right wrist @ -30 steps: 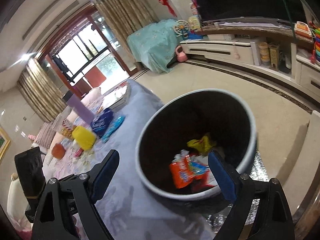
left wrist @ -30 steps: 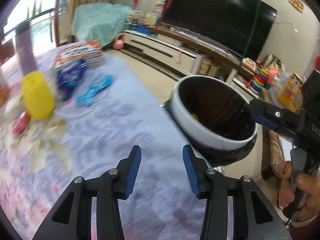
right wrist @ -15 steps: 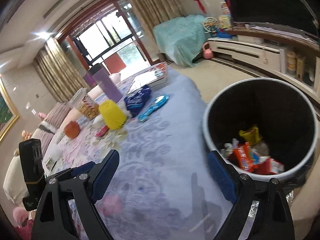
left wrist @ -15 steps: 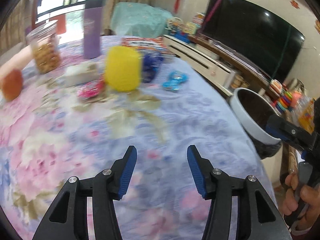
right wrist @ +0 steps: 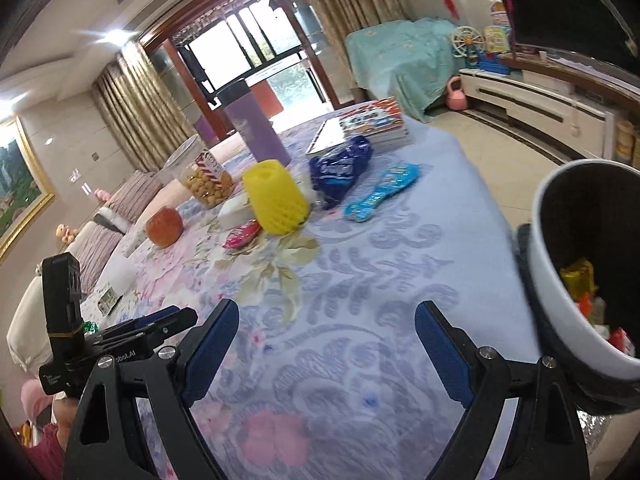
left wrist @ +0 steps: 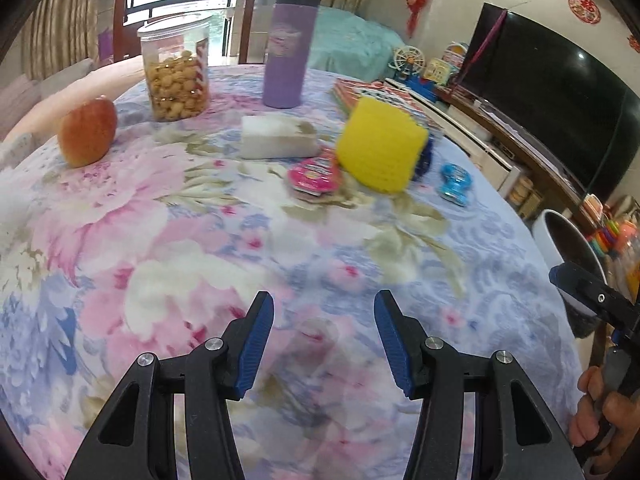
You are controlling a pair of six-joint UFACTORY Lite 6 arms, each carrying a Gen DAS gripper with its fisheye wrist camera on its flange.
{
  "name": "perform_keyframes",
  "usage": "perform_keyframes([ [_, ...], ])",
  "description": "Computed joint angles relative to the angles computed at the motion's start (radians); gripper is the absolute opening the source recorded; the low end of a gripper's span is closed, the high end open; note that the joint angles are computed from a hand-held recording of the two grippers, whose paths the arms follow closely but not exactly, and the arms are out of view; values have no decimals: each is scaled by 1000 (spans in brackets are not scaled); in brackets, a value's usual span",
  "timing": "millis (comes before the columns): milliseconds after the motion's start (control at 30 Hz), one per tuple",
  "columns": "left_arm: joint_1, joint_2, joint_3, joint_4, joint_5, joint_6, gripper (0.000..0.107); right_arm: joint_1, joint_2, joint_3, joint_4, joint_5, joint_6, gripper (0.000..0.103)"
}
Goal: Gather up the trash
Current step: 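Move both open tools back over the table, then grasp the pink candy bottle with the left tool while the right tool grasps the yellow foam net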
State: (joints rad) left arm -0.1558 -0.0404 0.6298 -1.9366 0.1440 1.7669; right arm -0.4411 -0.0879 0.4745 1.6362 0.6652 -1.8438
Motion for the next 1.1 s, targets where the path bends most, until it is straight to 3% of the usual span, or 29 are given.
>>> perform_keyframes([
  [233,51,187,167,-7,30,67,52,142,125,100,112,-34,-32,82],
  [333,71,311,285,71,42,17,52,181,182,150,151,-42,-46,78],
  [633,67,661,711,667,66,-562,52,219,314,265,189,-41,-31,73],
  [867,36,825,924,879,54,-747,52,239,386,332,191,-44,-7,72],
  [933,33,841,935,845,47,-707,46,248,403,350,193,-49,-3,72],
  [967,37,843,930,768,54,-625,31,254,413,360,194,-49,0,72],
  [1000,43,841,925,720,72,-571,25,261,423,371,198,-53,1,72],
  [1100,62,811,869,557,102,-397,17,293,447,402,215,-79,-6,72],
])
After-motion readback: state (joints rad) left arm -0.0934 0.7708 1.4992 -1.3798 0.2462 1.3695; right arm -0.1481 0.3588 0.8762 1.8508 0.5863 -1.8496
